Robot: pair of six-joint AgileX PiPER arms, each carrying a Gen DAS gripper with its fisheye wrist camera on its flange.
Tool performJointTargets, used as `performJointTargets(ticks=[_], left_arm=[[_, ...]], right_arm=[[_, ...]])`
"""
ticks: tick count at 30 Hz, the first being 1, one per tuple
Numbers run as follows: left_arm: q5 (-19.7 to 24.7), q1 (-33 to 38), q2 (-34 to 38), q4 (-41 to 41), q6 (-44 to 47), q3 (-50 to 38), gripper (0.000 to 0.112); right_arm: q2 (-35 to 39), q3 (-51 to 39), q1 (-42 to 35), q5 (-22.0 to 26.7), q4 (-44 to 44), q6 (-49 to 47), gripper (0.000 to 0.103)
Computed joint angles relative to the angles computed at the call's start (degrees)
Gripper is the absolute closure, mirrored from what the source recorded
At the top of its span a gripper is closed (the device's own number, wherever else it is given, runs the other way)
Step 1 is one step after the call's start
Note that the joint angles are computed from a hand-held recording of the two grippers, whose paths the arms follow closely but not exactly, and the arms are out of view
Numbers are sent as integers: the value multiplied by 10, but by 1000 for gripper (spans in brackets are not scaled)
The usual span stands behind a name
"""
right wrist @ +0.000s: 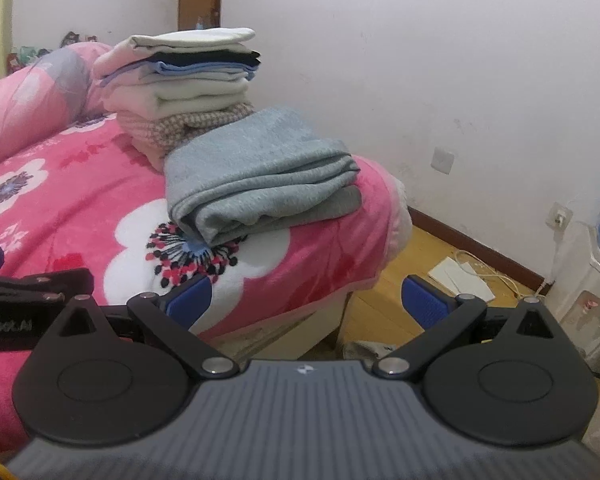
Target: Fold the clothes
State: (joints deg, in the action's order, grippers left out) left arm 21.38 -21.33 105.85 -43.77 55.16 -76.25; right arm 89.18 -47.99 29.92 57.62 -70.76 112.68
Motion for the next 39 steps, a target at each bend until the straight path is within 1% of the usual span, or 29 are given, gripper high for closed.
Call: performJointTargets(ticks=[11, 39], left_arm=[[19, 1, -4, 2, -12, -3, 10], [28, 1, -3, 5, -19, -2, 10]], right_arm=[[-3, 0, 10, 19, 16, 1, 2], [-9, 7, 3, 4, 29, 1, 2]])
